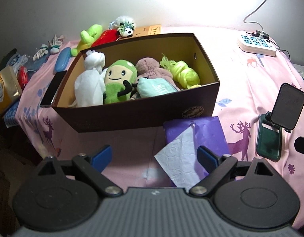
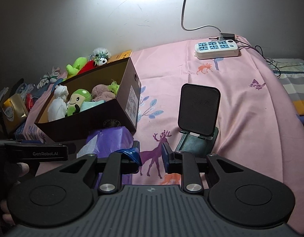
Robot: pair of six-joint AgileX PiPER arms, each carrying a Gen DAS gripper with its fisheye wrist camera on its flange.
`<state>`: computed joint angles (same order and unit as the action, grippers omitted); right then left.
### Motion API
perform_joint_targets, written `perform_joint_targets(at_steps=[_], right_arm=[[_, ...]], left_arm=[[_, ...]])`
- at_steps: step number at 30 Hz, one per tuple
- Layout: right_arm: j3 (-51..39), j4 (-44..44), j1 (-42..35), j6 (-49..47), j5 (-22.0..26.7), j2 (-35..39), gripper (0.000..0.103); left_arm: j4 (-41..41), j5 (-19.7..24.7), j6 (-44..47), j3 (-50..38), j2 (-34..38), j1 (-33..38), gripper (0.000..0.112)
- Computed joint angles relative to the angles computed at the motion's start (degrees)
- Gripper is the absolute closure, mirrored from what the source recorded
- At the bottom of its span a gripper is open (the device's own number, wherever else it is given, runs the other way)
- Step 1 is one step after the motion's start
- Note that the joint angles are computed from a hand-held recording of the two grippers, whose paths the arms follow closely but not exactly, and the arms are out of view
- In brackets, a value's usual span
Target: Organize soft objects
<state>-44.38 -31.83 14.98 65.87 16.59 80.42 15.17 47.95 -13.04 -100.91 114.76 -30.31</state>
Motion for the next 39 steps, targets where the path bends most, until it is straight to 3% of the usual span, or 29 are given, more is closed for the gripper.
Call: perform_joint_targets(at_steps=[7,14,22,29,39], right_arm=[[4.96,-7.96,0.68,4.31,0.52,-4.06,0.098],[7.41,-8.44,0.19,4.22,2.63,-5.75,0.097],[9.6,-4.22,-1.72,0.84,3.12,-7.65,0.095],[9.28,-3.98,-1.14,1.52,7.46,-7.45,0.094],[8.15,0.37,-2.6,-1.91,8.89,-5.96,0.093]], left_arm=[[4.07,0.21,-7.87,5.4,-2.12,-3.56,0.02],[7.97,0.54,-12.73,8.87,-3.83,-7.83,0.02],[4.58,2.91,-11.89,8.39,-2.86,-9.94,0.02],[3.88,3.66,-11.31,7.59,-1.99,-11.57,0.02],[4.23,7.27,-12.04,4.37,-0.24,-11.49,0.02]])
